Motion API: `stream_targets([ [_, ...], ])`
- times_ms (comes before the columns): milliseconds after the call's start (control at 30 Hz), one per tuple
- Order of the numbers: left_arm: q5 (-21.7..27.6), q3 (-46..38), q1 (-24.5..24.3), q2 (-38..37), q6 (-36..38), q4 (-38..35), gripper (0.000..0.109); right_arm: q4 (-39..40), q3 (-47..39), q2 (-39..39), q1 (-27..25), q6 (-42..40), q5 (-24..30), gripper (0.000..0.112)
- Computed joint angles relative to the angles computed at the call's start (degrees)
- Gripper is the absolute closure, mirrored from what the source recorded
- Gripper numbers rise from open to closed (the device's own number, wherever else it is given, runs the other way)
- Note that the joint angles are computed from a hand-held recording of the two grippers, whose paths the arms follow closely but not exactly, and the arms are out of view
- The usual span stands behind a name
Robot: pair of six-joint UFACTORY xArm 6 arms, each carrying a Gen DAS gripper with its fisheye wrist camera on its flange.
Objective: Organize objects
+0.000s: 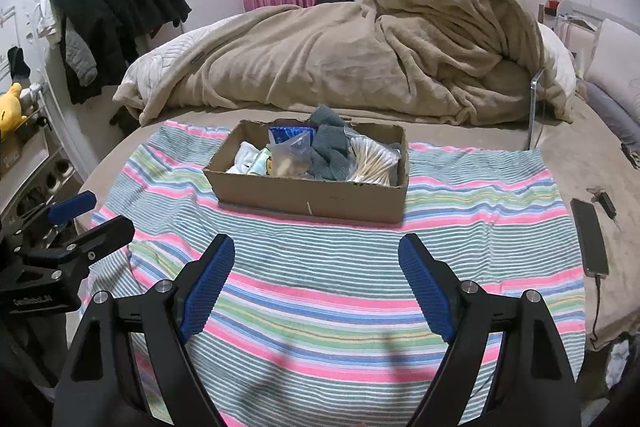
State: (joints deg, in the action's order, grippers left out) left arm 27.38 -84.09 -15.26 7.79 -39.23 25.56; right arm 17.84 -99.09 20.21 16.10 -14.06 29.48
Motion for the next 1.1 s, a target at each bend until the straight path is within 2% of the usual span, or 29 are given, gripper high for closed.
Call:
stream_targets([
  [500, -0.7, 0.9, 0.0, -0.7, -0.9, 0.8, 0.006, 0.0, 1.1, -0.8, 0.1, -0.2, -0.2, 0.026],
  [1100, -0.6, -0.7, 0.3, 1.8, 0.0, -1.8, 0.006, 0.8, -2.5, 2.5, -0.6, -1.6, 2.0, 0.026],
])
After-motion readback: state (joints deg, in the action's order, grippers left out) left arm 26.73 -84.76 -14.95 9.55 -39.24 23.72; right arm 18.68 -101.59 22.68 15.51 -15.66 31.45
